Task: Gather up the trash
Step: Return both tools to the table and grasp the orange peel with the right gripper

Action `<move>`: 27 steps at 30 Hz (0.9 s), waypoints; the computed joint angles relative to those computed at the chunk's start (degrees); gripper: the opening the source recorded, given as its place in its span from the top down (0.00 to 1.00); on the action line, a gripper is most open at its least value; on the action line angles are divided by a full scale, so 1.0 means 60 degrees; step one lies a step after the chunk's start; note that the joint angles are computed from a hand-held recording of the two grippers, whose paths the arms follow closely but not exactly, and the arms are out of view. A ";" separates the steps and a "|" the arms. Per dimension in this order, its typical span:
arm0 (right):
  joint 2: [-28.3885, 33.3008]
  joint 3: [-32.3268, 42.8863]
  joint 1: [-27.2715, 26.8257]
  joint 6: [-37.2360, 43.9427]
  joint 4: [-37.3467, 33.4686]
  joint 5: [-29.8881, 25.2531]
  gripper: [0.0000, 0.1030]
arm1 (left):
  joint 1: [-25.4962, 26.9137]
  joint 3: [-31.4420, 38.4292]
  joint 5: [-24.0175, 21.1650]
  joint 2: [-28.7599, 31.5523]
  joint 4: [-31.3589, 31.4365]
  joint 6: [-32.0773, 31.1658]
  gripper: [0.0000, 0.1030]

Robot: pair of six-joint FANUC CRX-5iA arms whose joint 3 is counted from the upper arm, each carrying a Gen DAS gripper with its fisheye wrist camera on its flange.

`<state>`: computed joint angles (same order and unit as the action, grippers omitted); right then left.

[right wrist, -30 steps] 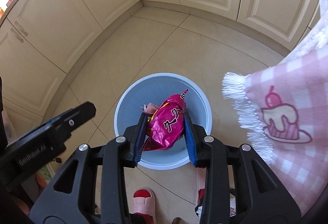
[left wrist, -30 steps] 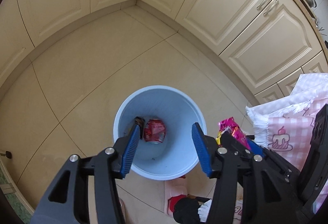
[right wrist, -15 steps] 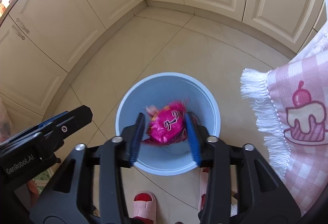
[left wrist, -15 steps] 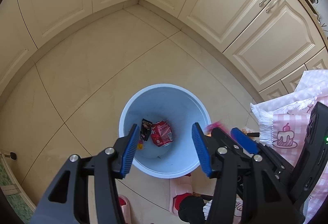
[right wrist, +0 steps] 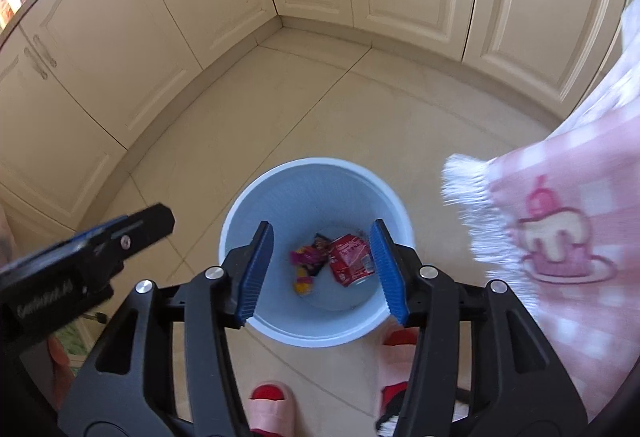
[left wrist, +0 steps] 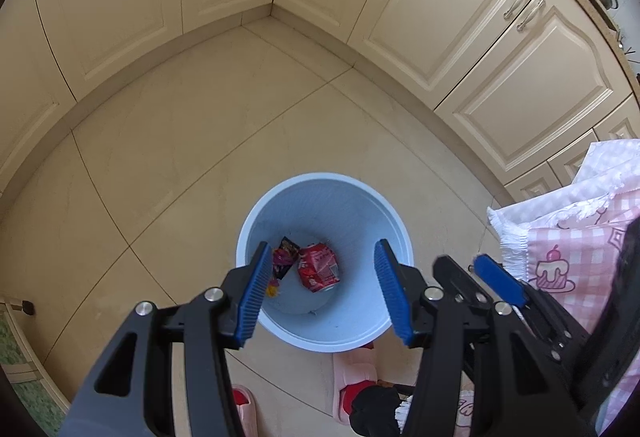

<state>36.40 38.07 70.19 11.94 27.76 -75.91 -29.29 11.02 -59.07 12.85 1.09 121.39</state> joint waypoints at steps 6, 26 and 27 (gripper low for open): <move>0.0362 0.1680 0.0665 0.0670 0.1322 -0.2038 0.51 | -0.0074 0.0045 -0.0022 -0.0889 -0.0305 -0.0013 0.49; -0.2197 0.0959 0.5041 -0.1642 0.6710 -0.7947 0.38 | -0.4764 0.5504 -0.1793 -0.0784 -0.2284 -0.0760 0.41; -0.2421 0.0621 0.5283 -0.2058 0.6602 -0.8485 0.37 | -0.5004 0.5894 -0.1884 -0.0482 -0.2113 -0.0915 0.41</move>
<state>21.88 41.80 101.89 -0.41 67.37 -126.82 -59.31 46.39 -70.38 9.96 -11.59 115.90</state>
